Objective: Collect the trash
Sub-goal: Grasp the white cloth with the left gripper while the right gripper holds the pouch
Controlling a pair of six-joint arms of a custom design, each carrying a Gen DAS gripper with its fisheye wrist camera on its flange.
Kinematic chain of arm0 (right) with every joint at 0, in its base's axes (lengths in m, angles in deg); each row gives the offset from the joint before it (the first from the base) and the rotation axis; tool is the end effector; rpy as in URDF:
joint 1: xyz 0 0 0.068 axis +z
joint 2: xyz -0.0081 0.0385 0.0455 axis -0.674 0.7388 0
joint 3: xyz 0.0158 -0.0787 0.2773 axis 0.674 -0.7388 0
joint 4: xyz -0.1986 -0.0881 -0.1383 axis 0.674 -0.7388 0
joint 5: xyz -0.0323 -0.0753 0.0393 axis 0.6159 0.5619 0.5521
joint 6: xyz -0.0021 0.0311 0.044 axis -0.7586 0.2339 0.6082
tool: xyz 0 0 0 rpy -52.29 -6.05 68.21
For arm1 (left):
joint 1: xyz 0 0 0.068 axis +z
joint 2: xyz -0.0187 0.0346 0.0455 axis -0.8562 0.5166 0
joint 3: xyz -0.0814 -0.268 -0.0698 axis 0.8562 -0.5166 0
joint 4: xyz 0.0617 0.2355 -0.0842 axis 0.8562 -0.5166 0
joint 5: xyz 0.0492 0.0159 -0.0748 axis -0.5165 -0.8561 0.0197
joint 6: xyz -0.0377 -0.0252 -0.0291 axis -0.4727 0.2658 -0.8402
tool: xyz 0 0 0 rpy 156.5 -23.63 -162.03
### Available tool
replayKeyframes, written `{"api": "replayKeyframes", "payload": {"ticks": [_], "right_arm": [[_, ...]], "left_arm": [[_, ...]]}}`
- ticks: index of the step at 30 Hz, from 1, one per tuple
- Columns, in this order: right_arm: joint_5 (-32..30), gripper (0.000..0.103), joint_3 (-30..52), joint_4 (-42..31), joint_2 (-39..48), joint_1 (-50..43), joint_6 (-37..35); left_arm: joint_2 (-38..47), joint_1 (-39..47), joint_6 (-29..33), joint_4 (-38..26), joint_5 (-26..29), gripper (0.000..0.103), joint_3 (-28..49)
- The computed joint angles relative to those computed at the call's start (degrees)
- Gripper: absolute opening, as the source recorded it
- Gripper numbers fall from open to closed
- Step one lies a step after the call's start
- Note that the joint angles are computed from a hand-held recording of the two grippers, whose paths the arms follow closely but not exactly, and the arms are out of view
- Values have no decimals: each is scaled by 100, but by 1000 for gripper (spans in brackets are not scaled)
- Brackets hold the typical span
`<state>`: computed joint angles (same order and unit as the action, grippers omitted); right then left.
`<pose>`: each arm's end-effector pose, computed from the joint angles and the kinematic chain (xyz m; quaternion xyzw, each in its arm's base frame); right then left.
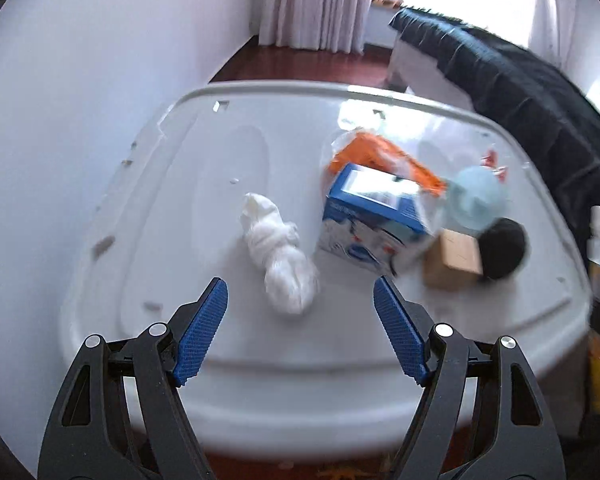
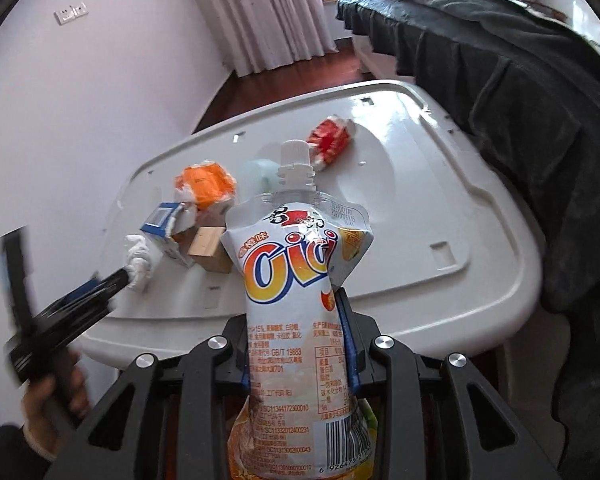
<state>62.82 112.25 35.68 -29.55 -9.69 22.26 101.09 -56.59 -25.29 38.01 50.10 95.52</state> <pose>0.1328 0.0710 0.2234 0.2582 0.9148 0.0734 0.3016 0.2843 0.0009 0.1947 0.1888 0.9340 -0.0895 0.2900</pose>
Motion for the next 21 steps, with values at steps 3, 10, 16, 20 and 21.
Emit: {"api": "replayKeyframes", "payload": {"ticks": [3, 10, 16, 20, 21], "right_arm": [[-99, 33, -8, 47, -69, -96, -35], [-290, 33, -44, 89, -114, -293, 31], [-297, 33, 14, 184, 131, -247, 15], [-245, 33, 54, 230, 397, -229, 39], [-215, 33, 67, 230, 455, -214, 51]], "left_arm": [[529, -174, -303, 575, -248, 74, 52], [777, -692, -59, 2063, -1167, 32, -541], [690, -639, -50, 2191, -1078, 30, -654], [454, -643, 0, 2067, -1099, 30, -788], [248, -605, 62, 1962, -1025, 30, -880]]}}
